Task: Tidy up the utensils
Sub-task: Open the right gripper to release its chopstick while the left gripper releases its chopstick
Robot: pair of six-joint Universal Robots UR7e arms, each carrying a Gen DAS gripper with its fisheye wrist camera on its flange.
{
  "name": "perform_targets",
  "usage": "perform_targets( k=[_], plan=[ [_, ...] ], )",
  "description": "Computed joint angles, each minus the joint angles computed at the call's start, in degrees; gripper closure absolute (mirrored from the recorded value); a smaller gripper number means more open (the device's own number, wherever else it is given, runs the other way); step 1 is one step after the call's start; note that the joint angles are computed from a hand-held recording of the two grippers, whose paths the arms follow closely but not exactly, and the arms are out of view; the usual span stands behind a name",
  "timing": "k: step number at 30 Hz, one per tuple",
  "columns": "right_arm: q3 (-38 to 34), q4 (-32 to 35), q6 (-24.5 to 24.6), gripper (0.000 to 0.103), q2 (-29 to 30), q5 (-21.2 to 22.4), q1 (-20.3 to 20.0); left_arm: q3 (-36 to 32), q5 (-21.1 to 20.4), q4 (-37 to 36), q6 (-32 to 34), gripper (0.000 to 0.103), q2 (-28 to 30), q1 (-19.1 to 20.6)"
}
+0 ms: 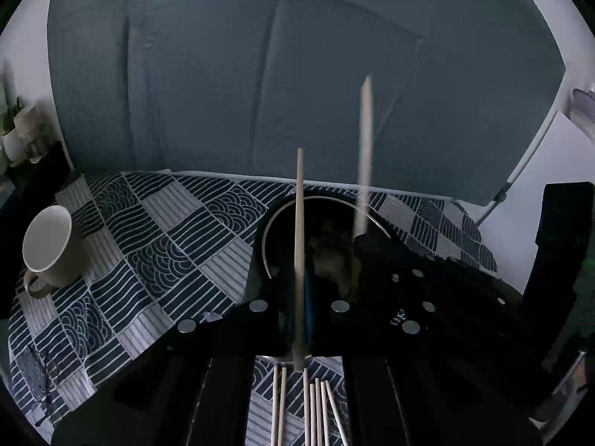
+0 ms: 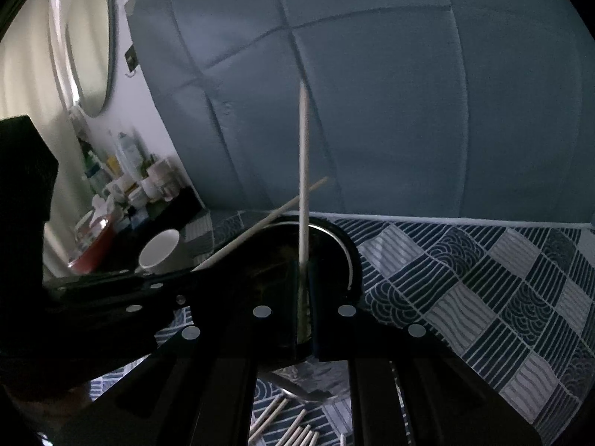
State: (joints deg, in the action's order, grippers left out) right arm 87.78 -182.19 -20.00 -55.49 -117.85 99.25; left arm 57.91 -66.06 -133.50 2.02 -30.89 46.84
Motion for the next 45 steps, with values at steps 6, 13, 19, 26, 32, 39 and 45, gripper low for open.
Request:
perform_targets(
  k=[6, 13, 19, 26, 32, 39, 45],
  plan=[
    [1.3, -2.5, -0.9, 0.086, -0.5, -1.9, 0.7, 0.8, 0.2, 0.7, -0.2, 0.098, -1.0, -0.2],
    [2.9, -6.1, -2.9, 0.059, -1.7, -3.4, 1.5, 2.3, 1.3, 3.4, -2.3, 0.098, -3.5, -0.7],
    [4.4, -7.4, -1.2, 0.055, -3.3, -4.3, 1.4, 5.3, 1.6, 5.5, -2.8, 0.098, -6.6, -1.4],
    [6.7, -7.6, 1.5, 0.052, -5.2, -4.1, 1.2, 9.7, 1.1, 6.4, -4.9, 0.098, -10.5, -2.5],
    [8.8, -7.5, 1.6, 0.051, -6.1, -3.8, 1.5, 9.2, 3.3, 8.0, -5.1, 0.098, -10.8, -3.5],
    [11.6, -8.3, 1.5, 0.049, -7.9, -5.1, 1.6, 0.4, 4.5, 8.7, -2.4, 0.098, -5.5, -4.0],
    [13.7, -9.4, 3.1, 0.047, -9.7, -7.4, 0.8, -3.9, 4.0, 9.1, -2.9, 0.065, -2.9, -3.9]
  ],
)
